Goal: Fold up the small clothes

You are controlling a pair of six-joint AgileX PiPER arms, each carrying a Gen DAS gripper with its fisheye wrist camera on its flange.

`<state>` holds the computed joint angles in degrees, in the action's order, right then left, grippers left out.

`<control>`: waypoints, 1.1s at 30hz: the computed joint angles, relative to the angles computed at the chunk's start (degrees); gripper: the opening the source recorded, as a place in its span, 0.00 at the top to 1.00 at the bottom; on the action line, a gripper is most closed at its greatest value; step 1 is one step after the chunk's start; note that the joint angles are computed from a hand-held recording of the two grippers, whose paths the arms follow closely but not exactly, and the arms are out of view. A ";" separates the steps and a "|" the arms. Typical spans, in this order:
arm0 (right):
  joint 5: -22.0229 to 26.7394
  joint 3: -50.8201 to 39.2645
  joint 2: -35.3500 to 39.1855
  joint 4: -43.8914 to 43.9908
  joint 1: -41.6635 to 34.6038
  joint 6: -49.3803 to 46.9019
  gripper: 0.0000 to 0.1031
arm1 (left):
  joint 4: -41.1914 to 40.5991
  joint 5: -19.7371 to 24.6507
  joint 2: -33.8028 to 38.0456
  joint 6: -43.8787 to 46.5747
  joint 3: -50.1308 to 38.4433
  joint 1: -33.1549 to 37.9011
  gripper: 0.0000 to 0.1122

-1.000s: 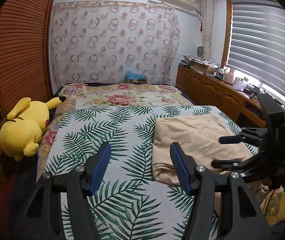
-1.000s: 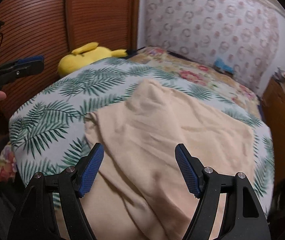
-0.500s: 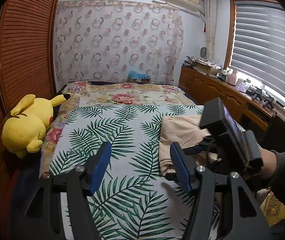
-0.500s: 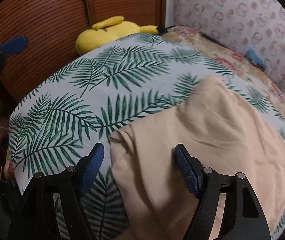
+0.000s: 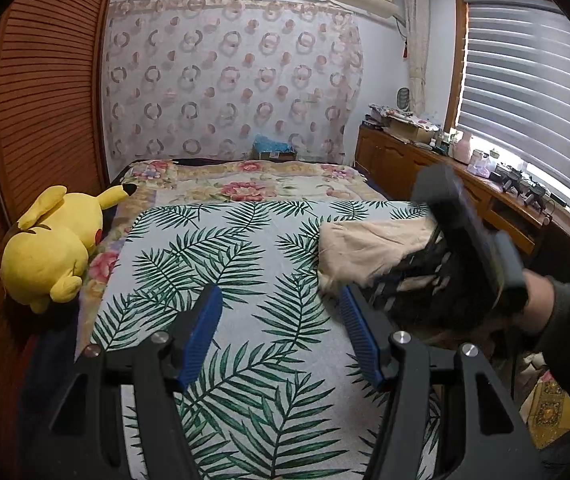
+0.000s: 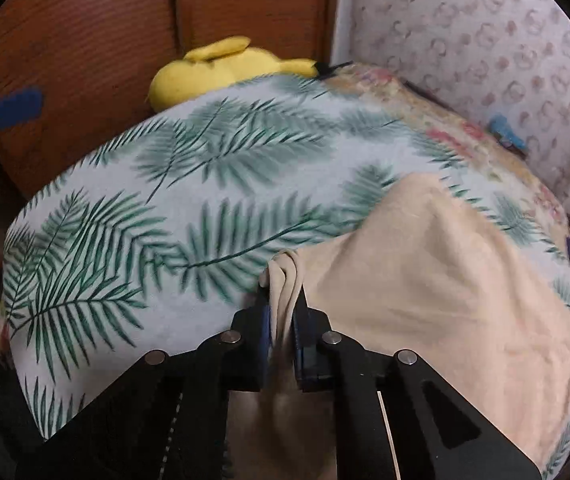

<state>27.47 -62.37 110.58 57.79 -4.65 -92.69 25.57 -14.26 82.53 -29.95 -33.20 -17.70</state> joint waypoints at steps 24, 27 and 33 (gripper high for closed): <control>7.77 -31.87 7.40 -22.64 -22.36 25.83 0.95 | 0.55 1.65 2.66 -2.19 -1.90 -8.45 0.46; 4.20 -32.75 9.51 -27.94 -22.28 31.10 0.95 | 1.65 1.85 3.08 -3.28 -2.19 -9.01 0.46; -4.96 -28.77 9.86 -43.16 -20.83 44.02 0.71 | 1.44 2.90 4.32 -3.24 -3.21 -10.92 0.46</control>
<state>22.50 -91.14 120.44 14.63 -25.48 -48.67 27.01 -11.36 86.85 -33.19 -36.42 -28.62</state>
